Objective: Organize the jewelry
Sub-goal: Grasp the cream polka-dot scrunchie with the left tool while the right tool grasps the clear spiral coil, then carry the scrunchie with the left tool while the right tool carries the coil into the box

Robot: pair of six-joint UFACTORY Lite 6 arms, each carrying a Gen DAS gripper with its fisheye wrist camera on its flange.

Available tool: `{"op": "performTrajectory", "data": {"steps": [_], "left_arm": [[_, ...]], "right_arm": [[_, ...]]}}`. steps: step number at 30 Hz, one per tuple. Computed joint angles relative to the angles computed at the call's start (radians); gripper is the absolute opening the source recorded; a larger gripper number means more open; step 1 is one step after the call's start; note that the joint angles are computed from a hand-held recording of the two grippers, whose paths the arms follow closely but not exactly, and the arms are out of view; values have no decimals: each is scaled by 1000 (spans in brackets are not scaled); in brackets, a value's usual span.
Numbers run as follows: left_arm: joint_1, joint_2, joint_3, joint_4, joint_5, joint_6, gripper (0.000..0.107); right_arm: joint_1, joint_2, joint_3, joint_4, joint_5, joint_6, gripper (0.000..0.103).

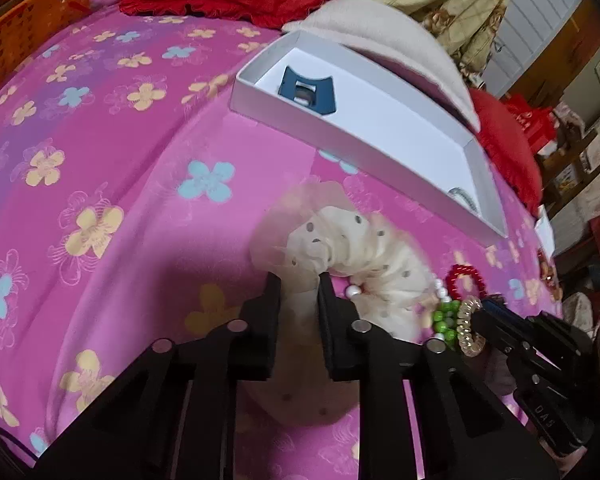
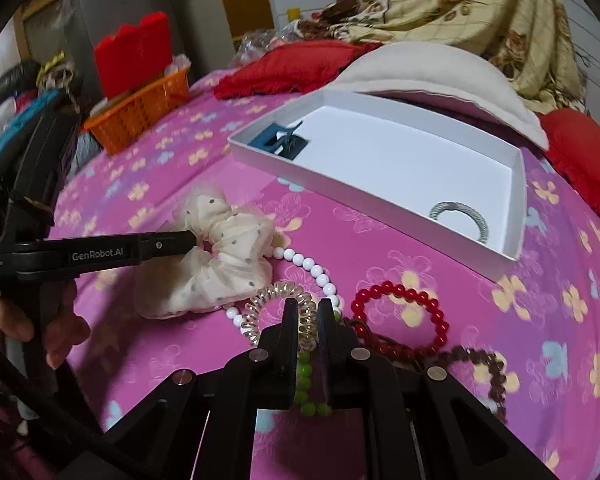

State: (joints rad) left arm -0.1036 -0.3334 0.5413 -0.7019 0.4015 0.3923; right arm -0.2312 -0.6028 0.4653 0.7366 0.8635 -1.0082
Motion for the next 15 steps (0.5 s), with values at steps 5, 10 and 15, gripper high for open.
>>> {"op": "performTrajectory", "data": {"steps": [5, 10, 15], "left_arm": [[3, -105, -7, 92, 34, -82, 11], [-10, -199, 20, 176, 91, -166, 10], [-70, -216, 89, 286, 109, -287, 10]], "right_arm": [[-53, -62, 7, -6, 70, -4, 9], [-139, -85, 24, 6, 136, -45, 9], [-205, -53, 80, 14, 162, -76, 9]]}}
